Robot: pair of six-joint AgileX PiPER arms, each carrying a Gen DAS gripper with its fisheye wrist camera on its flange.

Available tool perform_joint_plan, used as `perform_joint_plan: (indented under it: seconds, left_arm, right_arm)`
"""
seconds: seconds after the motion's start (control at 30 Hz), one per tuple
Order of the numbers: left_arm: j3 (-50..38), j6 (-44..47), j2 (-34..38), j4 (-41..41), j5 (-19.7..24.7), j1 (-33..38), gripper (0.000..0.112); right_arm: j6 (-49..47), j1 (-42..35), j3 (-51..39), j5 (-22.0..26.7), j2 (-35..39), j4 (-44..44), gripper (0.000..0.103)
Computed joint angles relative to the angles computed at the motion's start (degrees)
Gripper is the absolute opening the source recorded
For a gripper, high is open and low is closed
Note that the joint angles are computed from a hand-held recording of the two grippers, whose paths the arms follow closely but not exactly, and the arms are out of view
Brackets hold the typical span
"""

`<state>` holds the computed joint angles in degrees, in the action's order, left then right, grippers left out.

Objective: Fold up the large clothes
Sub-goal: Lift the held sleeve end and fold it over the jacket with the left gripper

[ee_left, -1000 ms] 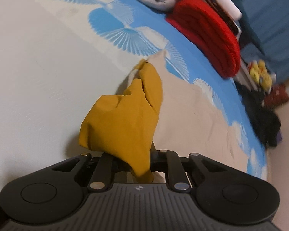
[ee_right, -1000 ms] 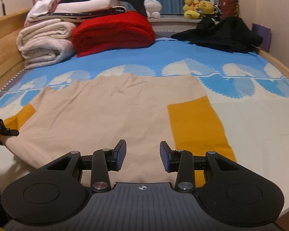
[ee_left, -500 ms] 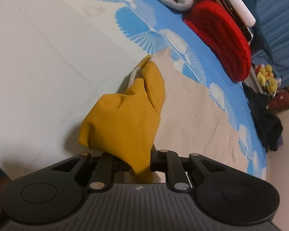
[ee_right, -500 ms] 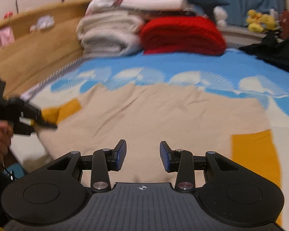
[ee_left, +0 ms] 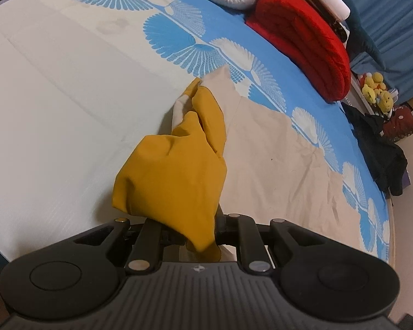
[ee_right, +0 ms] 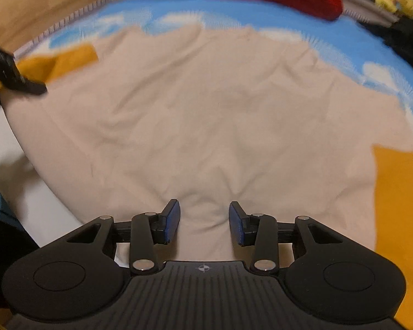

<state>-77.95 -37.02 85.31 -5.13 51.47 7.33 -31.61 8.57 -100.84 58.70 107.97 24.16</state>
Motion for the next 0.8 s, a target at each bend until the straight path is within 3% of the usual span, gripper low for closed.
perform_joint_plan:
  seconds: [0.2,0.33,0.5,0.57,0.67,0.8]
  left_arm:
    - [-2.7,-6.9,0.1,9.2,1.5,-6.0,0.017]
    - [-7.3,-12.6,1.6,19.5,3.4,-14.1,0.017]
    - [-15.1,-15.9,6.0,30.4,5.2,-25.5,0.016]
    - [-19.0,-16.4,8.4,34.0,4.8,-30.5,0.016]
    - [-24.6,-17.9,12.6,38.1,2.7,-36.6,0.016]
    - [-33.9,-15.3,21.4,41.3,-2.5,-44.0,0.015]
  right_arm:
    - [-16.7,-10.6,13.1,-14.8,-12.0,19.3,0.041]
    - [-30.8,-22.0,14.0,-18.0,-15.2,37.3,0.041]
    - [-49.1,-32.3,10.5,-22.9,-12.5,50.7,0.041]
    - [-47.7,-35.6,8.1,-22.8,-10.0,49.6,0.041]
    - [-37.8,-38.7,3.1,-21.0,-6.5,41.0,0.041]
    - [-31.2,-41.8,-2.4,-16.8,-3.2,35.6,0.041]
